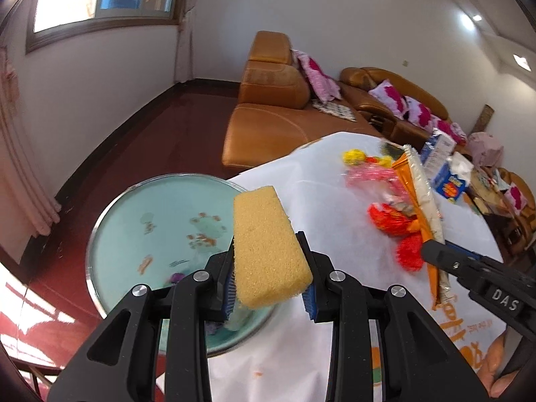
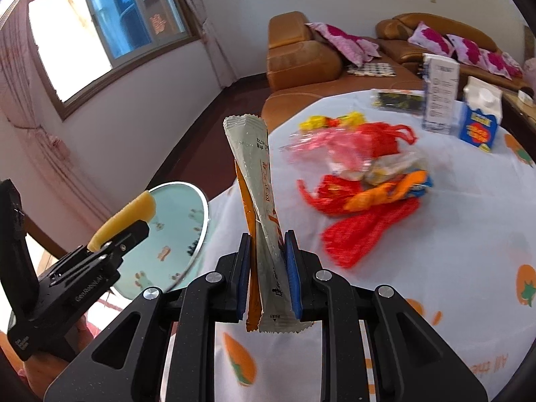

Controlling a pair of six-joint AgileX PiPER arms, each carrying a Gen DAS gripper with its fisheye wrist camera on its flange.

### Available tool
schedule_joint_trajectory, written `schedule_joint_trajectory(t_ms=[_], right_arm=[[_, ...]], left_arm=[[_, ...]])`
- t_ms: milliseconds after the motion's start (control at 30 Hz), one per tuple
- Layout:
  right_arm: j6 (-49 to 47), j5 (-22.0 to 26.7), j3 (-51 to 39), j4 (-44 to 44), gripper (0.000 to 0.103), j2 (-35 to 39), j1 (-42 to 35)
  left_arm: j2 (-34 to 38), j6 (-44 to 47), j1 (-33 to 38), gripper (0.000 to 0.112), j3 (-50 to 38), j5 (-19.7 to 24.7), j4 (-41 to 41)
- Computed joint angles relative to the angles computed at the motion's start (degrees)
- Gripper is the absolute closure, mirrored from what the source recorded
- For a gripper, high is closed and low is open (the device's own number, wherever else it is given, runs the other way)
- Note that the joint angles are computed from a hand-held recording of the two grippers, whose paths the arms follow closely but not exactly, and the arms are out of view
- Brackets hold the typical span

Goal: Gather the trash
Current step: 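Carry sponge and wrapper over the bin and open both tools to drop them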

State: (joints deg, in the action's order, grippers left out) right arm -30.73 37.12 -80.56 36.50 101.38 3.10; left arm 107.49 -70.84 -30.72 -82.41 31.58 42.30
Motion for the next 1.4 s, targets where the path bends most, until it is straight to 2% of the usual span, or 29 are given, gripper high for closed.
schedule_joint_trajectory(t_ms=[300, 633, 967, 1400], right_arm=[[3.6, 1.4, -5.3, -2.2, 0.082, 3.8, 7.3], [9.3, 4.2, -12.2, -5.7, 0.082, 9.3, 12.4], [14.9, 8.9, -21.1, -8.0, 0.081, 16.5, 15.2], [18.7, 10.8, -27.1, -11.2, 0.078, 21.7, 17.1]], left_arm=[[-2.2, -4.9, 2.7, 0.081, 4.7, 3.4, 4.9], [-2.5, -2.4, 6.6, 0.081, 7.5, 1.6, 1.9], [-1.7, -1.0, 8.6, 0.081, 8.6, 0.3, -0.3], [-0.1, 1.2, 10.1, 0.081, 8.4, -0.4, -2.5]])
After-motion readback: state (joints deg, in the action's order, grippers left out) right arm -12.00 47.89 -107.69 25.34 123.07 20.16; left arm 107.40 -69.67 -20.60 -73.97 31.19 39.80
